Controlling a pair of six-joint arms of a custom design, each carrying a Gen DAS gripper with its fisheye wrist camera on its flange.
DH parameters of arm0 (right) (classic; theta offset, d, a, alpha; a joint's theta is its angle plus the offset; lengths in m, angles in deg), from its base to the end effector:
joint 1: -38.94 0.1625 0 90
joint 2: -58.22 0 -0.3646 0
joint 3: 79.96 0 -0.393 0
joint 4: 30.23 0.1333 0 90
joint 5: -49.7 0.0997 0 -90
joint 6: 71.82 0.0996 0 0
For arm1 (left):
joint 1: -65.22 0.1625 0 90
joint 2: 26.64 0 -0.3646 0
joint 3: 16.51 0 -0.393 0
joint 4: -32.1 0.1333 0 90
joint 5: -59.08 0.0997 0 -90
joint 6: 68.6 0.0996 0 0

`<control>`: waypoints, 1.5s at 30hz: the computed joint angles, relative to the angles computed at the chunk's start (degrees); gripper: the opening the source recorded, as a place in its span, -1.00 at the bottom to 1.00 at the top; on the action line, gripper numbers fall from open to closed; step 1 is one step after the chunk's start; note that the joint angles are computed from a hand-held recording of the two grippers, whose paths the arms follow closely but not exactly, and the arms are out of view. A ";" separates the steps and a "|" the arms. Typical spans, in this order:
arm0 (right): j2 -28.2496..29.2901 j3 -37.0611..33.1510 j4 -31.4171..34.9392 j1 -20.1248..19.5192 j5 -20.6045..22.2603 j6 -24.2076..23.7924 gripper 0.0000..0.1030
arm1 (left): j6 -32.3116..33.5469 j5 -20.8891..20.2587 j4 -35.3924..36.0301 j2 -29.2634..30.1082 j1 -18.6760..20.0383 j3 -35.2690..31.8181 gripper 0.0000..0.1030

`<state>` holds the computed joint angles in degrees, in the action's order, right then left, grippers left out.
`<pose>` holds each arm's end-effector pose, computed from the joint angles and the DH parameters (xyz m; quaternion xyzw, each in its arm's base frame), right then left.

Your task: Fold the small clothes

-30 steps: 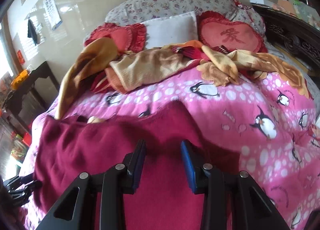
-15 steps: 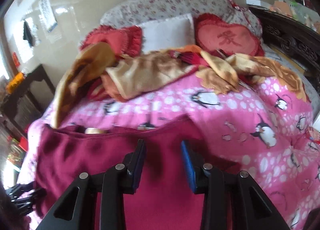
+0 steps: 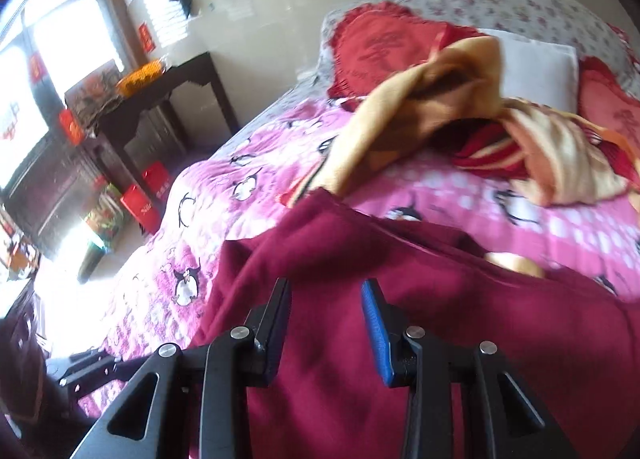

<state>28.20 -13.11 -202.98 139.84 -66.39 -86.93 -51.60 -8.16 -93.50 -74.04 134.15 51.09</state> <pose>0.2323 -0.7332 0.1187 0.1161 -0.8938 0.3721 0.2217 -0.1043 -0.7487 0.2331 0.2919 0.9270 -0.1382 0.1907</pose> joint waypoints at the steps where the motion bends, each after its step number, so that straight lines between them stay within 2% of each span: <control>1: 2.08 -3.29 1.63 0.16 -0.39 -0.50 -0.33 | -0.50 -0.23 0.65 0.21 0.23 -0.43 -0.07; 7: 10.82 -17.51 9.91 0.06 -3.09 -0.87 -0.33 | -1.98 -1.80 1.97 0.78 1.22 -1.44 -0.04; 10: 12.00 -19.03 8.93 -0.09 -2.93 -1.90 -0.32 | -2.27 -2.11 2.01 0.98 1.39 -1.66 0.01; 16: 12.56 -21.13 11.50 0.05 -3.36 -0.44 -0.32 | -2.93 -2.45 2.60 0.86 1.67 -1.68 0.02; 19: 9.95 -18.33 12.16 0.29 -2.00 1.67 -0.32 | -3.16 -2.58 2.65 1.24 1.74 -2.07 0.02; 22: 6.34 -12.58 9.12 0.35 0.52 3.62 -0.32 | -3.29 -2.63 2.49 1.30 1.86 -1.99 0.04; 24: 5.27 -10.27 7.80 0.14 1.05 4.84 -0.26 | -3.62 -2.65 2.55 1.35 1.88 -2.03 0.05; 27: 5.52 -10.34 12.25 -1.04 2.33 8.48 -0.23 | -3.59 -2.53 2.62 1.47 1.88 -2.20 0.06; 29: 5.93 -10.03 11.45 -1.49 2.96 8.41 -0.21 | -3.79 -2.32 2.56 1.53 1.87 -2.28 0.12; 34: 4.70 -10.14 13.29 -1.33 4.75 10.52 -0.19 | -3.67 -2.50 3.04 2.11 2.07 -3.07 0.13; 40: 1.69 -6.09 10.92 -1.07 6.92 11.03 -0.18 | -4.41 -2.88 3.06 2.96 1.86 -3.85 0.13; 44: 0.45 -4.50 12.43 -1.61 8.41 11.76 0.14 | -5.91 -4.43 2.79 3.89 2.01 -4.69 0.14; 45: 0.56 -4.71 13.27 -1.67 8.50 11.93 0.16 | -6.26 -4.81 2.08 3.98 2.06 -4.52 0.15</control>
<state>28.75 -17.82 -189.71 138.16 -57.89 -75.01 -57.86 -12.98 -91.41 -70.06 136.20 46.57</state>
